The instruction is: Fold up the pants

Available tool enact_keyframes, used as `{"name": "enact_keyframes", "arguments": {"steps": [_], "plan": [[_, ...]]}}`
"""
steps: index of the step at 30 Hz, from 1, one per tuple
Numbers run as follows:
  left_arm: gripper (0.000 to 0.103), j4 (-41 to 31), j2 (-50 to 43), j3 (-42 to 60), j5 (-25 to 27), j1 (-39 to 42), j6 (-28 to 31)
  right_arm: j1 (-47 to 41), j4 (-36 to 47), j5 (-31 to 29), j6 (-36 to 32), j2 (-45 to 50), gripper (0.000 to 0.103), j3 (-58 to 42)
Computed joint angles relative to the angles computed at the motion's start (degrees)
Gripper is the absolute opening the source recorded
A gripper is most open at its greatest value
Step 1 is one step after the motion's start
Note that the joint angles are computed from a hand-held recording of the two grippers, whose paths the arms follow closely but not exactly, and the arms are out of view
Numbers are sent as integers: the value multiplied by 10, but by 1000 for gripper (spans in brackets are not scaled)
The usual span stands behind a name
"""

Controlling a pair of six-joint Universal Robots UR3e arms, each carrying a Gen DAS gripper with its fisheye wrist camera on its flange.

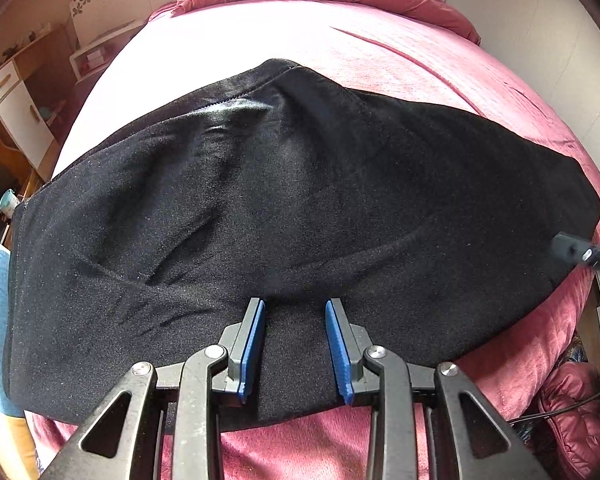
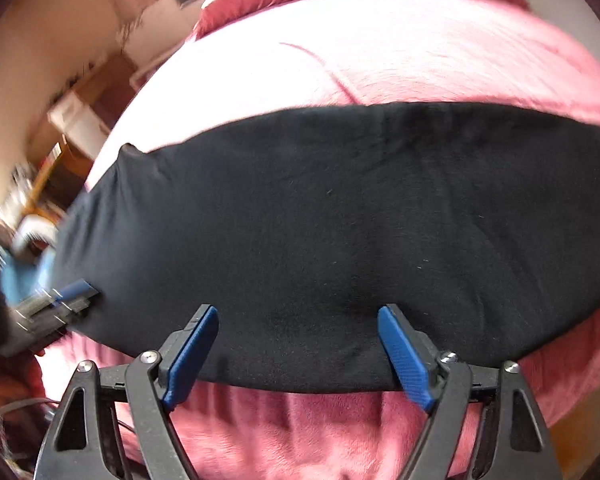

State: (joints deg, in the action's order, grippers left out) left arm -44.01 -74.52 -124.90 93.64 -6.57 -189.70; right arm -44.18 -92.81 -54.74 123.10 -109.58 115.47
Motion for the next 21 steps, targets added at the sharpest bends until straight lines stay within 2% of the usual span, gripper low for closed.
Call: {"name": "enact_keyframes", "arguments": {"steps": [2, 4, 6, 8, 11, 16, 19, 21], "plan": [[32, 0, -4, 3, 1, -1, 0, -53, 68, 31, -30, 13, 74, -41], [32, 4, -13, 8, 1, 1, 2, -113, 131, 58, -57, 32, 65, -85], [32, 9, -12, 3, -1, 4, 6, -158, 166, 71, -60, 63, 44, -126], [32, 10, -12, 2, -2, 5, 5, -201, 176, 77, -45, 97, 31, -158], [32, 12, -11, -1, -4, 6, 3, -259, 166, 92, -3, 164, 28, -200], [32, 5, -8, 1, -3, 9, 4, -340, 169, 122, 53, 258, 28, -260], [32, 2, -12, 7, 3, 4, 1, -368, 83, 137, 144, 291, 28, -259], [32, -2, -16, 12, 8, 0, 0, -377, 64, 132, 162, 292, 28, -260]]}}
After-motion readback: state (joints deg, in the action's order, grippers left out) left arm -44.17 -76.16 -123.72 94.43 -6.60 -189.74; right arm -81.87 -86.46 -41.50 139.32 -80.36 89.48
